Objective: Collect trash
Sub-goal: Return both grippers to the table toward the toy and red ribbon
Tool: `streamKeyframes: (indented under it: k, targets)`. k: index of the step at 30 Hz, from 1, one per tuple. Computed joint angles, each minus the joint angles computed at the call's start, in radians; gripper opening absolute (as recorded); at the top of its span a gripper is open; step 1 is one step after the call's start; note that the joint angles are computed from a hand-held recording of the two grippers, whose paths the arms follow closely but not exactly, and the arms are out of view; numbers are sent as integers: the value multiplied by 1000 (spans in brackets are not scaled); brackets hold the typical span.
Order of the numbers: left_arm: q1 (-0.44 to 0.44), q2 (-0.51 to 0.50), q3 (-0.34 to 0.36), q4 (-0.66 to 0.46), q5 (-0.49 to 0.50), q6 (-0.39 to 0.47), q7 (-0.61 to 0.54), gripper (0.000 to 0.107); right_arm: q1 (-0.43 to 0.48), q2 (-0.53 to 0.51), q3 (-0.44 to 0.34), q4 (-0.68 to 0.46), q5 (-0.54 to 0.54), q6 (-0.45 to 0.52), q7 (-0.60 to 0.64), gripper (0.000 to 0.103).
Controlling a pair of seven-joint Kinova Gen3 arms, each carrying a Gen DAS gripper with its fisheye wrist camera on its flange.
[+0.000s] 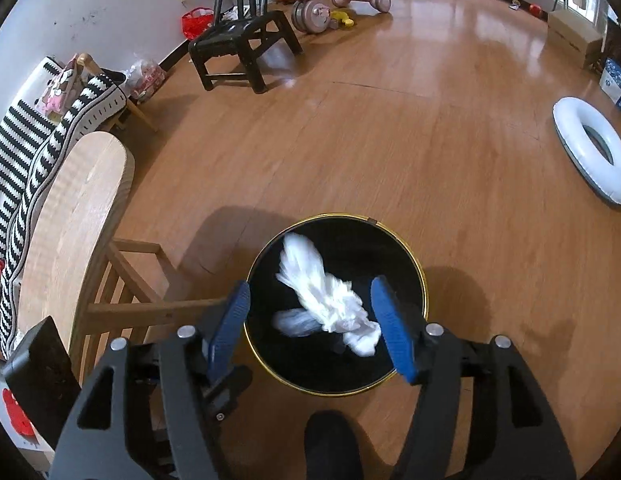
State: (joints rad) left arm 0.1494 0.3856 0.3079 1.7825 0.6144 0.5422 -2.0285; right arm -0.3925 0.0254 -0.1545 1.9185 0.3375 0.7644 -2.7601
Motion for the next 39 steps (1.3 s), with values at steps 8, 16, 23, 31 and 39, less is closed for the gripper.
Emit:
streamKeyframes:
  k: [8, 16, 23, 31, 39]
  targets:
    - [5, -69, -31, 37, -2, -26, 20, 87, -26, 11, -14, -22, 60, 26, -46, 70]
    - [29, -331, -200, 135, -222, -8, 201, 91, -180, 65, -68, -166, 248, 73, -125, 80]
    - [-112, -633, -412, 237, -314, 106, 201, 93, -389, 180, -56, -366, 341, 4, -61, 86]
    - [-275, -837, -731, 286, -419, 185, 39, 96, -511, 423, -142, -699, 266, 8, 262, 86]
    - [-277, -812, -1030, 267, -323, 315, -241, 96, -642, 624, -131, -993, 172, 104, 517, 86]
